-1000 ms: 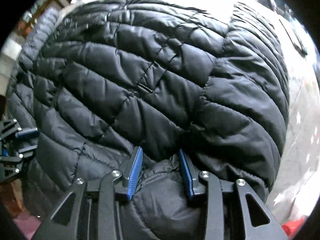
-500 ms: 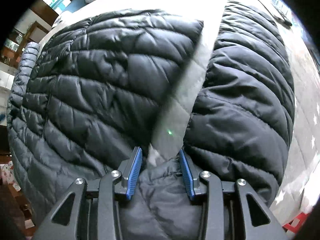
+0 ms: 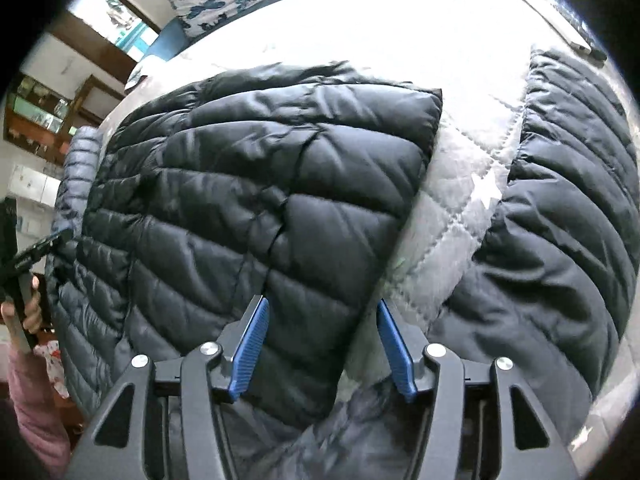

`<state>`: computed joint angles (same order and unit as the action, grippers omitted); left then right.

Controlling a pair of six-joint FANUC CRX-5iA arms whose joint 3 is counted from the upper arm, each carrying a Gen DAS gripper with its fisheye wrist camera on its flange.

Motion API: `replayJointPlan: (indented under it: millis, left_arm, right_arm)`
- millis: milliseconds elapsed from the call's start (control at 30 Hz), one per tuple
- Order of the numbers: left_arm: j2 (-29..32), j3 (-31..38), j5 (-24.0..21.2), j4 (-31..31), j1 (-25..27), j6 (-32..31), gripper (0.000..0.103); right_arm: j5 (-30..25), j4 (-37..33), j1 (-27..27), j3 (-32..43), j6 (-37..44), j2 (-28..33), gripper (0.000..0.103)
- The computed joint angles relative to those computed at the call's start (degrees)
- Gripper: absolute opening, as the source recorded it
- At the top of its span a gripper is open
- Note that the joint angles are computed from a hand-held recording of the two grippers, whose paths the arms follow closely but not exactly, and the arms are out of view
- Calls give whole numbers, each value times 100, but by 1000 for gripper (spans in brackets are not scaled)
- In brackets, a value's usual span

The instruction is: Fold large clothes

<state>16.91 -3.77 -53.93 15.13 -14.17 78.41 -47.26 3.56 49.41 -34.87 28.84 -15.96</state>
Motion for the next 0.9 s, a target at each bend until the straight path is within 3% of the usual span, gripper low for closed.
replayJointPlan:
  millis: [200, 367, 467, 533, 600, 733, 900]
  left_arm:
    - [460, 480, -268, -582, -220, 396, 78]
    - [587, 269, -102, 54, -129, 13, 76]
    - [517, 159, 139, 41, -191, -66, 66]
    - [413, 66, 339, -67, -265, -77, 47]
    - [271, -58, 546, -41, -324, -117, 35]
    - [81, -161, 781, 55, -385, -52, 23]
    - [-84, -392, 1188, 1218, -242, -577, 20]
  right_arm:
    - [230, 375, 271, -392, -450, -280, 61]
    - [216, 563, 378, -228, -381, 48, 63]
    - [131, 784, 449, -236, -447, 72, 51]
    - [120, 1206, 577, -275, -800, 108, 31]
    - [-97, 1604, 713, -233, -1049, 146, 20]
    - [-653, 2452, 884, 107, -1164, 400, 17]
    - [-842, 3302, 614, 604, -1034, 586, 16]
